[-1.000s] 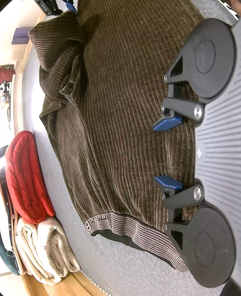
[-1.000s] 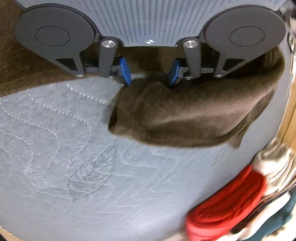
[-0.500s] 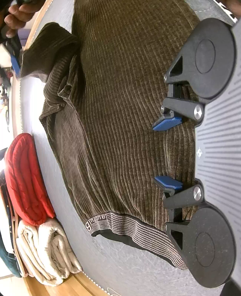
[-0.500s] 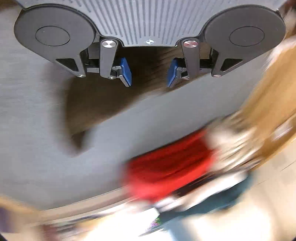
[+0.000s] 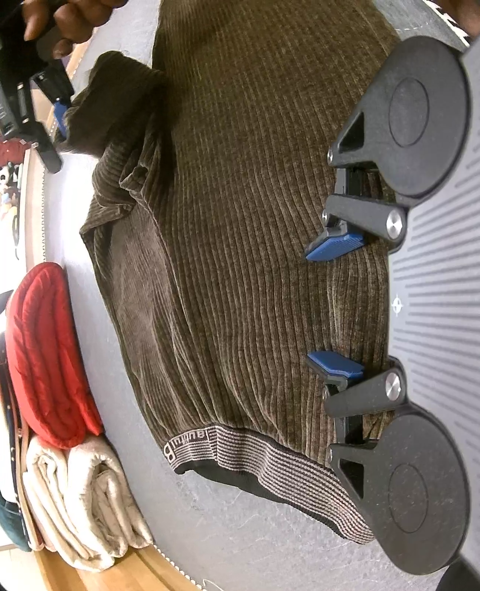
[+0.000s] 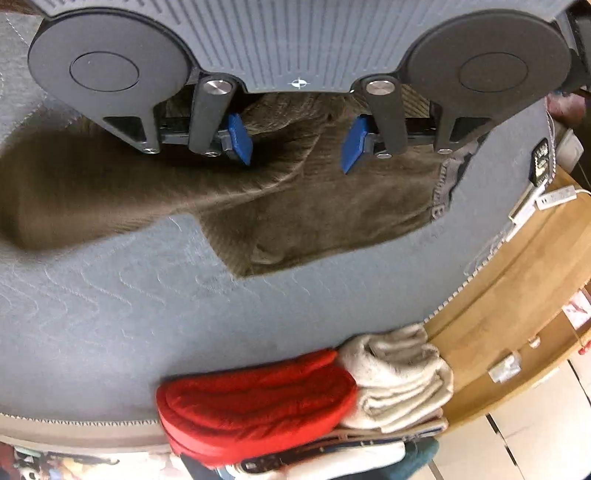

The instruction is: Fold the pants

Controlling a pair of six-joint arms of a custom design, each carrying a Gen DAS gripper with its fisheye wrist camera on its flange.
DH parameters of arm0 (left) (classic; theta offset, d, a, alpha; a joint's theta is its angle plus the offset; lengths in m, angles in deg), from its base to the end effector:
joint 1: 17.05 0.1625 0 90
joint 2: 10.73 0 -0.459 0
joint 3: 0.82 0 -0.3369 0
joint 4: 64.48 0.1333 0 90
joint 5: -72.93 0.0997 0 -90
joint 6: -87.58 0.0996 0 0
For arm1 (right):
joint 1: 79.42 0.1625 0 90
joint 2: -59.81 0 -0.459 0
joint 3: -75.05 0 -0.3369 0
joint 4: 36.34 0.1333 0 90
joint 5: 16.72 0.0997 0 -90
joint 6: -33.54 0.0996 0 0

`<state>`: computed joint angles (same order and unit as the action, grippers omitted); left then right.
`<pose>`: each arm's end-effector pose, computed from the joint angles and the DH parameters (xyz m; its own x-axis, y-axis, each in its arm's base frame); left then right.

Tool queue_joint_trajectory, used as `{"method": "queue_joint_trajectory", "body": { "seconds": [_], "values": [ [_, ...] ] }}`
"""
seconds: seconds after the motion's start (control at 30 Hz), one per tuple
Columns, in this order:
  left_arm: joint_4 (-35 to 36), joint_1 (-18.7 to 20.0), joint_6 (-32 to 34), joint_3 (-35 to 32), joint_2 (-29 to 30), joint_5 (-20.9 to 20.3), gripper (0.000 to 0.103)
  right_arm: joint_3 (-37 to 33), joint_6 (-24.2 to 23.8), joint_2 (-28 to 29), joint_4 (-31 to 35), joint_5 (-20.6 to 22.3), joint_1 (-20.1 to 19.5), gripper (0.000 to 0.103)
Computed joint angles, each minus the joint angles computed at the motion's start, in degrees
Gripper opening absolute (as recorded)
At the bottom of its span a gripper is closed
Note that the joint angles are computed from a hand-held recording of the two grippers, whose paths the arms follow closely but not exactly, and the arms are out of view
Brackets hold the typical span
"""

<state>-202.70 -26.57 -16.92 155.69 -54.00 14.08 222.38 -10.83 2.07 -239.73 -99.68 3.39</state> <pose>-0.1944 -0.1548 0.0412 -0.5544 -0.1243 -0.8229 0.4805 0.7596 -0.4384 0.0970 -0.3938 0.1635 -0.7884 -0.5811 0.2020 -0.6110 0.7015 -0.3669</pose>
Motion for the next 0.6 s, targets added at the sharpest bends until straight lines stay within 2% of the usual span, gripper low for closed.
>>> {"method": "queue_joint_trajectory", "body": {
  "seconds": [0.1,0.23,0.3,0.4,0.47,0.53,0.6],
  "values": [
    [0.1,-0.3,-0.4,-0.1,0.4,-0.3,0.061,-1.7,4.9,-0.1,-0.2,1.4,-0.1,0.056],
    [0.4,0.3,-0.4,-0.6,0.4,-0.3,0.061,-3.3,17.6,-0.8,-4.8,4.2,-2.2,0.055],
    [2.9,2.6,0.5,-2.1,-1.8,-0.3,0.062,-3.8,22.3,-1.2,-7.2,4.3,-3.5,0.056],
    [11.1,9.0,0.3,-7.4,-7.9,-0.3,0.063,-4.6,26.6,-1.8,-7.8,3.7,-4.4,0.056],
    [15.8,10.3,-1.4,-11.0,-10.4,3.7,0.063,-6.0,29.6,-3.5,-3.9,1.8,-4.6,0.055],
    [17.5,11.7,2.4,-14.8,-10.7,9.8,0.063,-7.4,31.6,-5.4,0.2,0.1,-4.9,0.054],
    [14.8,13.9,9.2,-18.5,-9.5,16.4,0.063,-7.8,32.5,-7.4,2.3,0.8,-6.0,0.054]
  ]
}}
